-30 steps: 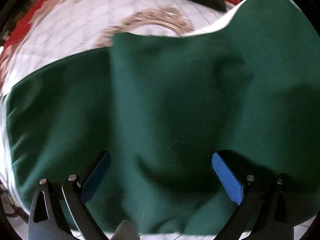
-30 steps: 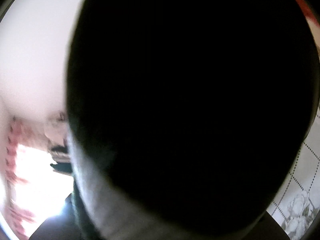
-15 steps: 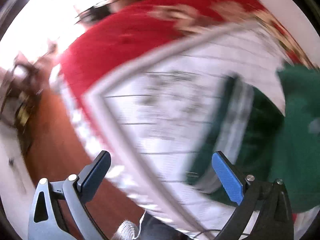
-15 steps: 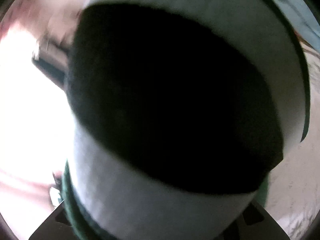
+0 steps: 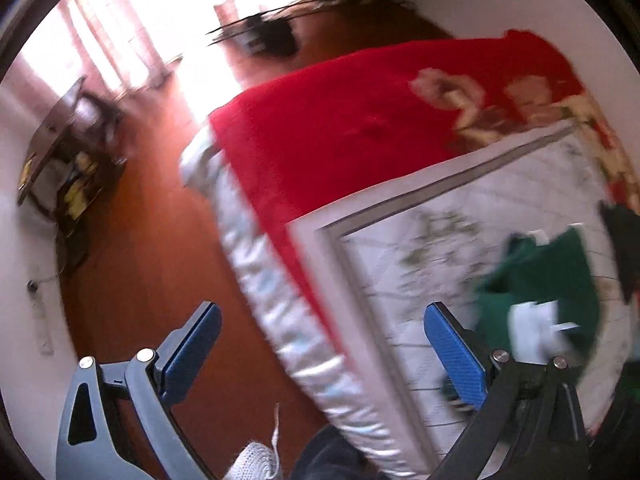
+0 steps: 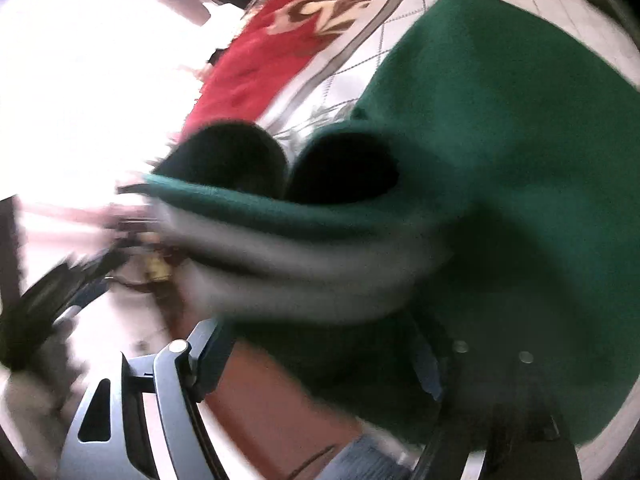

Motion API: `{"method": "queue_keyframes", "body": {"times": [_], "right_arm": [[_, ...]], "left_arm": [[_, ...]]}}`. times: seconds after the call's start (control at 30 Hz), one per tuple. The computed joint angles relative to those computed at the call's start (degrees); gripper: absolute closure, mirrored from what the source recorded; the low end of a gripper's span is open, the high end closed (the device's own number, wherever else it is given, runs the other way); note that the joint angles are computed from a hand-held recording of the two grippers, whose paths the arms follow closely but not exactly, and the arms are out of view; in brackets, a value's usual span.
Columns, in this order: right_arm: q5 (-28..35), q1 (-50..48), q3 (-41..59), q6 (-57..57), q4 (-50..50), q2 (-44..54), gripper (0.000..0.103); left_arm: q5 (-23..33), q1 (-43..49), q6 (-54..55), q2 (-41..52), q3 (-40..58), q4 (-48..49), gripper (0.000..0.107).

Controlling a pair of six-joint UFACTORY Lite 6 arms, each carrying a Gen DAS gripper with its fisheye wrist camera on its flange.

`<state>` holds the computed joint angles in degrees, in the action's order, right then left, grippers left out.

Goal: Fold large clothes

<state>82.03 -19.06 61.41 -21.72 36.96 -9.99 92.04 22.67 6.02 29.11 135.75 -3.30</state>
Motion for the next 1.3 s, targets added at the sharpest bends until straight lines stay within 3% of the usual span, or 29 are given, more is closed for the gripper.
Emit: {"method": "queue_keyframes", "body": {"times": [0.07, 0.13, 0.2, 0.27, 0.37, 0.47, 0.53, 0.67, 0.7, 0.83, 0.87, 0.93, 0.97, 1.0, 1.13, 1.3], "right_arm": [[7.67, -9.42, -1.04, -2.65, -2.12, -4.38, 0.025], [13.44, -21.39, -0.75, -7.41, -5.82, -6.15, 0.025], [16.79, -33.38, 4.65, -8.08, -14.48, -2.64, 0.025], [14.29, -39.33, 7.09, -11.55, -16.6, 2.17, 0.025], [5.94, -39.37, 15.21, -9.56, -18.05, 14.75, 0.025], [1.84, -37.77, 17.3, -9.46, -17.7, 21.21, 0.025], [0.72, -40.71, 21.42, -13.88, -17.23, 28.22, 0.025], [-1.92, -42.87, 22.65, -22.95, -10.21, 43.08, 0.005], [-0.75, -42.82, 24.79, -23.9, -8.46, 47.96, 0.0], [11.58, -43.69, 37.24, -19.98, -2.39, 66.83, 0.0], [13.3, -43.33, 38.63, -20.06, -0.44, 68.51, 0.001], [11.72, -42.65, 37.16, -21.74, 1.13, 66.86, 0.02], [10.24, -43.13, 35.77, -21.11, 2.62, 65.92, 0.039], [8.38, -43.74, 33.71, -19.47, 4.3, 64.62, 0.051], [2.27, -48.42, 26.12, -16.94, 6.21, 55.9, 0.059], [2.1, -65.66, 26.49, -9.14, 4.89, 50.84, 0.06]], "left_arm": [[4.04, -4.56, -2.91, 4.64, 9.01, -2.91, 0.004], [4.05, -10.22, -5.24, 4.62, 9.81, -3.48, 0.004], [-0.5, -17.17, -7.15, 0.54, 1.02, -2.26, 0.004], [-7.19, -22.2, -8.67, -4.86, -10.97, 0.28, 0.004], [-15.46, -29.64, -12.61, -9.07, -28.96, 10.94, 0.004], [-23.8, -28.17, -14.88, -11.98, -44.57, 15.08, 0.004], [-26.13, -25.54, -13.5, -12.16, -48.53, 13.36, 0.004], [-27.79, -23.64, -11.47, -12.02, -49.56, 11.83, 0.004], [-27.53, -24.06, -11.81, -11.56, -48.91, 12.51, 0.004], [-27.39, -25.15, -12.63, -11.12, -48.09, 14.18, 0.004], [-27.33, -25.57, -13.07, -11.12, -47.88, 15.0, 0.004], [-27.09, -26.61, -14.29, -11.11, -47.52, 16.27, 0.004], [-27.01, -27.16, -14.93, -10.85, -47.08, 16.63, 0.004], [-26.7, -27.86, -15.75, -10.92, -46.3, 17.42, 0.004], [-26.91, -33.37, -18.84, -12.36, -45.66, 23.52, 0.004], [-21.65, -39.48, -19.76, -11.9, -37.59, 17.88, 0.004]]}}
